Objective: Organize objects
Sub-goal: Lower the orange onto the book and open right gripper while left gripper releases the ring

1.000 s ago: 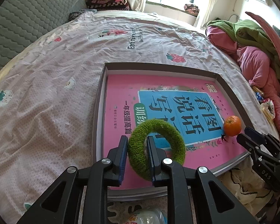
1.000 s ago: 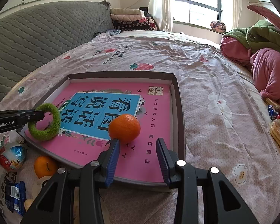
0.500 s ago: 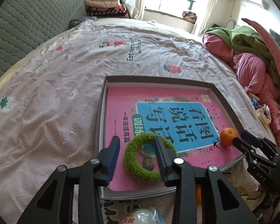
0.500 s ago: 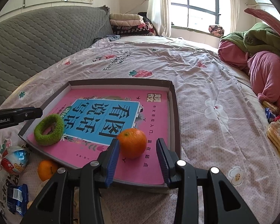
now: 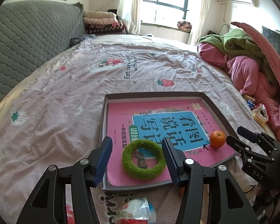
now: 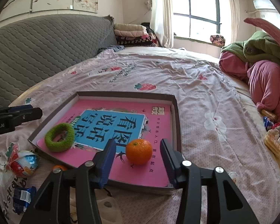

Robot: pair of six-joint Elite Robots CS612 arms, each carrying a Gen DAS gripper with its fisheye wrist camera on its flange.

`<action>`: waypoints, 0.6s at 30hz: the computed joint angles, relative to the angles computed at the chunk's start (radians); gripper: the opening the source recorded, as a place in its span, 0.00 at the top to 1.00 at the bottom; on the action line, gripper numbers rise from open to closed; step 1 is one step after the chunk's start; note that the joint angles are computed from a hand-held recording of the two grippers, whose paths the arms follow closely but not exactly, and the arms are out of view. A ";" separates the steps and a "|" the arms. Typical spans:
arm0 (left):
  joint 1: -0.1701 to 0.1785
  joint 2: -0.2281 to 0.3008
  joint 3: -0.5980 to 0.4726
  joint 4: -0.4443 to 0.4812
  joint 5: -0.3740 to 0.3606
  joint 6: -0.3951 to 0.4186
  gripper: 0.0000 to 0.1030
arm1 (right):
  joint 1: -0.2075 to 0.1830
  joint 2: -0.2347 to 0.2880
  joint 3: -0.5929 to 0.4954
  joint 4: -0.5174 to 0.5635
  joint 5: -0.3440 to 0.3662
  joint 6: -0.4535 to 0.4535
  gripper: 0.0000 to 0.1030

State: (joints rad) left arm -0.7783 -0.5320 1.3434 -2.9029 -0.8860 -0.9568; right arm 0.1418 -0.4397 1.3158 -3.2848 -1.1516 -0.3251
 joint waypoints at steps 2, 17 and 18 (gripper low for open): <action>-0.005 -0.004 0.007 -0.004 0.011 -0.007 0.44 | -0.001 -0.004 0.009 -0.022 0.011 -0.003 0.49; -0.030 -0.019 0.029 0.004 0.074 -0.025 0.34 | -0.002 -0.024 0.060 -0.120 0.045 -0.021 0.44; -0.030 -0.019 0.028 0.005 0.076 -0.025 0.34 | -0.003 -0.024 0.061 -0.121 0.049 -0.021 0.44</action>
State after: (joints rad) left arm -0.8087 -0.5507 1.3719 -2.8979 -0.8100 -0.9820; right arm 0.1393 -0.4641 1.3773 -3.4059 -1.1027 -0.3458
